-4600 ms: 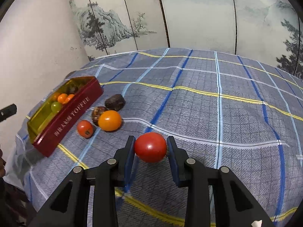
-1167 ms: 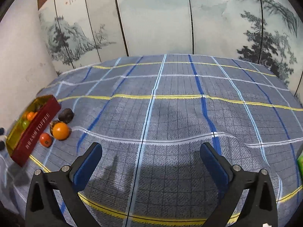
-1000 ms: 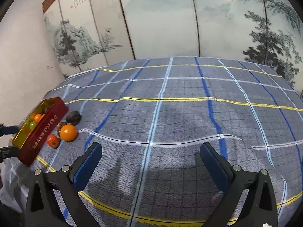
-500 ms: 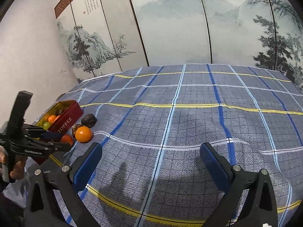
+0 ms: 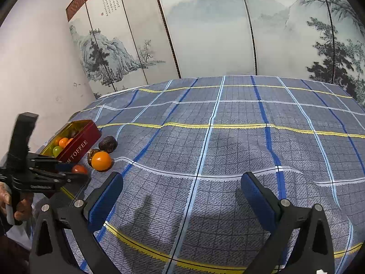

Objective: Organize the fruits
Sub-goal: 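Carry the red tomato over the gold tin with the left gripper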

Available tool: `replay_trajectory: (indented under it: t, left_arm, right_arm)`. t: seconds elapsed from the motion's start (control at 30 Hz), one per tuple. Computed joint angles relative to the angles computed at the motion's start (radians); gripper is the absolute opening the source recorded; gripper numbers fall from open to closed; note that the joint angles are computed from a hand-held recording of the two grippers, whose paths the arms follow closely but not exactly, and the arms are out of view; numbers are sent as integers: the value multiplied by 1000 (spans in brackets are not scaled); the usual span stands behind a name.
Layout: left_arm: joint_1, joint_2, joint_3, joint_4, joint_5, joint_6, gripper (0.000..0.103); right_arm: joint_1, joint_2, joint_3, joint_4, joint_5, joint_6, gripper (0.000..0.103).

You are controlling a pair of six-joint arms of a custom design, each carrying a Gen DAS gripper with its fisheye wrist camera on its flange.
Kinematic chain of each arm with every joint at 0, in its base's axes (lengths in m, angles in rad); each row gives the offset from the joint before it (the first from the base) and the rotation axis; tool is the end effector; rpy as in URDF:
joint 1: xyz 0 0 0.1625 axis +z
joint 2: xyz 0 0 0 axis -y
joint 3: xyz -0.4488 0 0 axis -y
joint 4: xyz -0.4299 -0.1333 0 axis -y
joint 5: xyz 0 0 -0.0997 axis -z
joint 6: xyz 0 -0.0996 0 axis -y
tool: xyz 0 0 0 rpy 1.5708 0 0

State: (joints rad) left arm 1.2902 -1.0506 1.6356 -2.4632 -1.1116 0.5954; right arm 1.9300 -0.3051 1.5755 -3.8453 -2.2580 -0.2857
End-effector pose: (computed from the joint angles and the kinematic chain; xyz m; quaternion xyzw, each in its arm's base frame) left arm -0.0243 -0.7252 0.2596 0.3766 0.8862 -0.1120 0.2455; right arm 0.3025 -0.6061 -0.0706 0.1078 -0.8342 0.4636 0.2785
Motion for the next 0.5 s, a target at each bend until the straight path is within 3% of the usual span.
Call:
replay_trajectory:
  t: [0.17,0.5]
  left_arm:
    - [-10,-76,60,-8,-45,-57,35]
    - [-33,-184,162,-108,-16,-51,35]
  right_arm:
    - [0,1,-4,12,-12,1,103]
    - [4,12,-29,56,-57,10,103]
